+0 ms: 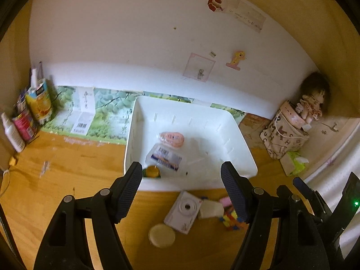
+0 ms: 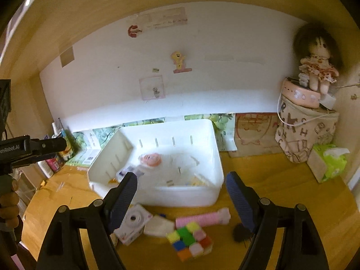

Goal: Organize rigid objects
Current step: 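Withdraw both tools and reach toward the round gold compact and Rubik's cube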

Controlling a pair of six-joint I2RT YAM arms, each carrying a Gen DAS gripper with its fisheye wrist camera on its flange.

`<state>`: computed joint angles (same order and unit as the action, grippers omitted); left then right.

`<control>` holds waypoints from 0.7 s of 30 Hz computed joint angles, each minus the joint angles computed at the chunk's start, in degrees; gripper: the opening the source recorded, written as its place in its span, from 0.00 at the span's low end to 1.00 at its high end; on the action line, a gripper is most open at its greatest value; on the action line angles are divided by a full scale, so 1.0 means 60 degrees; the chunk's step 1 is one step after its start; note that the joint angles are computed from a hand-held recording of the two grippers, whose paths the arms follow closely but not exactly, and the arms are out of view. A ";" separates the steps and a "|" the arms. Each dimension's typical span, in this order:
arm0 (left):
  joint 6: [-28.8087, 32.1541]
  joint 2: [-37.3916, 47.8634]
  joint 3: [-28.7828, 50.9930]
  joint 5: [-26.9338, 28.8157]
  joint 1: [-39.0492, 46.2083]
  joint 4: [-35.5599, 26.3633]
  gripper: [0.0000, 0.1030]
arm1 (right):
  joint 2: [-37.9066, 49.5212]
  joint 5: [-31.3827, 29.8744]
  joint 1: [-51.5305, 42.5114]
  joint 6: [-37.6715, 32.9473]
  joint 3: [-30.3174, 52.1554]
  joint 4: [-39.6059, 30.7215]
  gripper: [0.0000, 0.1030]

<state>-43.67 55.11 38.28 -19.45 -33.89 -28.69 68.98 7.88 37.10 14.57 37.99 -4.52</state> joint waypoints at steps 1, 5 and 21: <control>-0.0260 -0.0230 -0.0086 -0.0222 -0.0290 -0.0241 0.73 | -0.0255 0.0106 0.0145 0.0049 -0.0159 -0.0115 0.79; -0.1318 -0.0971 -0.0319 -0.1030 -0.1472 -0.1266 0.73 | -0.1199 0.0624 0.0797 0.0359 -0.0710 -0.0657 0.79; -0.6084 -0.1599 -0.0482 -0.3376 -0.5473 -0.4676 0.74 | -0.2831 0.1296 0.2820 0.1775 -0.1709 -0.2182 0.79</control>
<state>-80.17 45.51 35.39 -39.70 -66.73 -56.74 51.99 15.66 54.02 25.23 27.74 -17.61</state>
